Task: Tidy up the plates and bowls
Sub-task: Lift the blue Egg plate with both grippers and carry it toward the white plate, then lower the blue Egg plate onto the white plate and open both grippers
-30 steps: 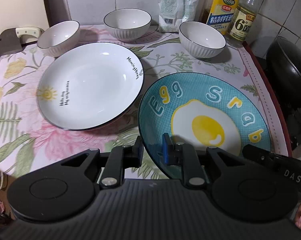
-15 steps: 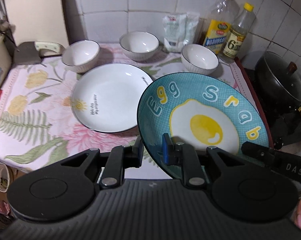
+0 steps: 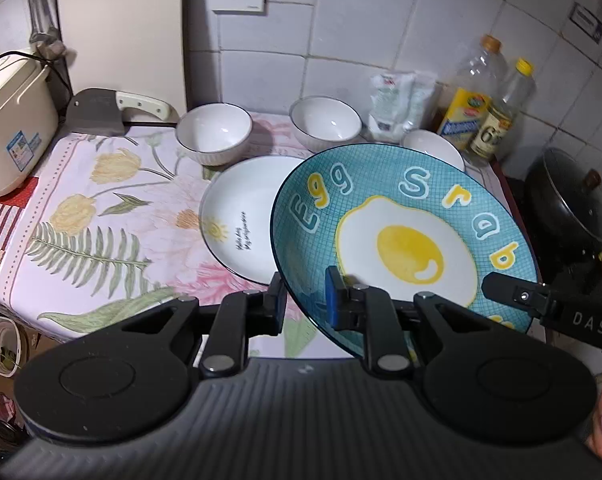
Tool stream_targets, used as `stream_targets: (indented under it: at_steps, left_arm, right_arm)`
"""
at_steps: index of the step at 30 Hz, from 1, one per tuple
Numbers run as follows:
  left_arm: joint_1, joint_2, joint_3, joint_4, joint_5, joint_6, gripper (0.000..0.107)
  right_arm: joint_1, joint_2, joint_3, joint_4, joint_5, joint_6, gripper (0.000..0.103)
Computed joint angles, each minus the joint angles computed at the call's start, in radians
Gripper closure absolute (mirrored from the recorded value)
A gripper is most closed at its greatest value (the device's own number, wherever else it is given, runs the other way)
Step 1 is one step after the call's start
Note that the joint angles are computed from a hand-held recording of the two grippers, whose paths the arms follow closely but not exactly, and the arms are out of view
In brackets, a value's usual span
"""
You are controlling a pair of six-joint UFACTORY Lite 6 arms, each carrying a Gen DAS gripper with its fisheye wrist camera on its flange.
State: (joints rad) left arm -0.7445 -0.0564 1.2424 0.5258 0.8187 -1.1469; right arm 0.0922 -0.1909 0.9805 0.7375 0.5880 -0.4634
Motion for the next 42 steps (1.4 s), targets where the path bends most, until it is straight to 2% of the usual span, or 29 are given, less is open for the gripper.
stream_targets:
  at_steps: [8, 12, 17, 24, 31, 42]
  left_arm:
    - [0.195, -0.078, -0.103, -0.120, -0.113, 0.193, 0.089]
    - [0.292, -0.043, -0.109, -0.179, -0.152, 0.287, 0.089]
    - [0.401, 0.010, -0.128, -0.252, -0.228, 0.390, 0.089]
    - [0.478, 0.095, -0.148, -0.349, -0.305, 0.511, 0.089]
    - [0.510, 0.223, -0.082, -0.434, -0.315, 0.589, 0.089]
    - [0.520, 0.330, -0.007, -0.525, -0.324, 0.640, 0.089]
  right_arm:
    - [0.159, 0.143, 0.142, -0.112, -0.070, 0.150, 0.078]
    - [0.232, 0.275, 0.253, -0.190, -0.082, 0.226, 0.078]
    - [0.267, 0.433, 0.371, -0.170, -0.097, 0.230, 0.078]
    - [0.293, 0.567, 0.435, -0.153, -0.127, 0.253, 0.078]
    - [0.288, 0.724, 0.574, -0.198, -0.075, 0.294, 0.078]
    - [0.232, 0.850, 0.693, -0.167, -0.017, 0.223, 0.078]
